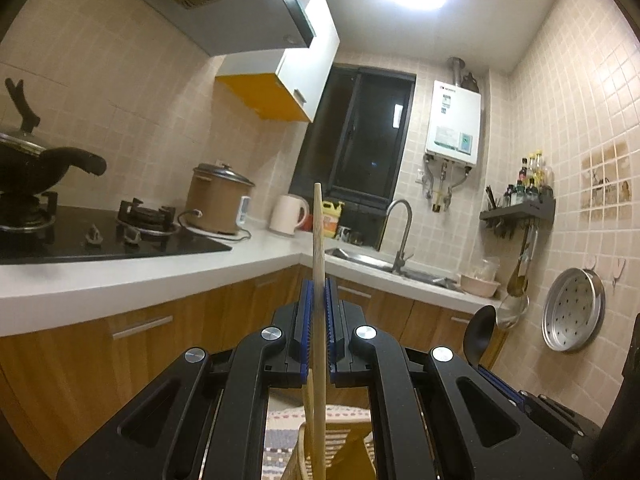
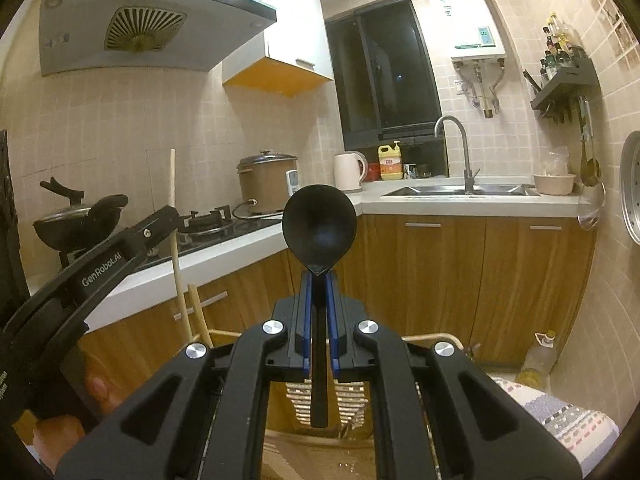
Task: Organize utensils
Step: 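Carry chopstick and black spoon into the beige holder while both tools open to release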
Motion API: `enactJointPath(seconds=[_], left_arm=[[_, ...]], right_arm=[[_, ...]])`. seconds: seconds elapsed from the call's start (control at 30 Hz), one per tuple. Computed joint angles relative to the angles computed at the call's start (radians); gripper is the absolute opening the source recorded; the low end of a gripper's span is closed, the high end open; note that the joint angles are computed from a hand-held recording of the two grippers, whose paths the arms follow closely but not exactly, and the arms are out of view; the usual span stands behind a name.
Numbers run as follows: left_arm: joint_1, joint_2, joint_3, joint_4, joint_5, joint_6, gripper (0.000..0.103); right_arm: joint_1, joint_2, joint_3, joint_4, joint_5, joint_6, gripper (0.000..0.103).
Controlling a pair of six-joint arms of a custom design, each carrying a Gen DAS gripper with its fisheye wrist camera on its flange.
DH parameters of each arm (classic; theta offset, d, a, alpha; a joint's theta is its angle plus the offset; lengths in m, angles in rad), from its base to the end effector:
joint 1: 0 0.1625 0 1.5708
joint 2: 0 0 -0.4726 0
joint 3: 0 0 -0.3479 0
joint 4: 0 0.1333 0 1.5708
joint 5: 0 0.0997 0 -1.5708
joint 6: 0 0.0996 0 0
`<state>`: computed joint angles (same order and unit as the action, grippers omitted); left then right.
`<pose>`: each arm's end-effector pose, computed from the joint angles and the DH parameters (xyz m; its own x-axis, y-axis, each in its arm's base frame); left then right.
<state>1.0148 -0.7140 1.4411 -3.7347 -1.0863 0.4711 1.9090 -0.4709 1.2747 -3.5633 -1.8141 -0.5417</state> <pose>-0.2262 -0.7045 0.3278 -0.8548 0.1183 -0.5052 0.5145 0.0671 -0.8548 0.3651 -0.7085 0.1829 -0.7843 -0.2766 0.5554 -0.6163 0.2441 -0.7487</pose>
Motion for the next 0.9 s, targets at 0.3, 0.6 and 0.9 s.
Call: enactJointPath(seconds=[0.3, 0.6, 0.9], left_arm=[[-0.003, -0.029, 0.041, 0.024, 0.023, 0.006, 0.019], [-0.018, -0.086, 0.118, -0.006, 0.042, -0.001, 0.034], [-0.065, -0.172, 0.265, 0.028, 0.11, -0.027, 0.034]], right_arm=[[0.002, -0.036, 0.056, 0.036, -0.015, 0.005, 0.01], [0.016, -0.082, 0.149, -0.008, -0.03, 0.012, 0.048], [0.047, -0.172, 0.274, -0.002, -0.116, 0.04, 0.048]])
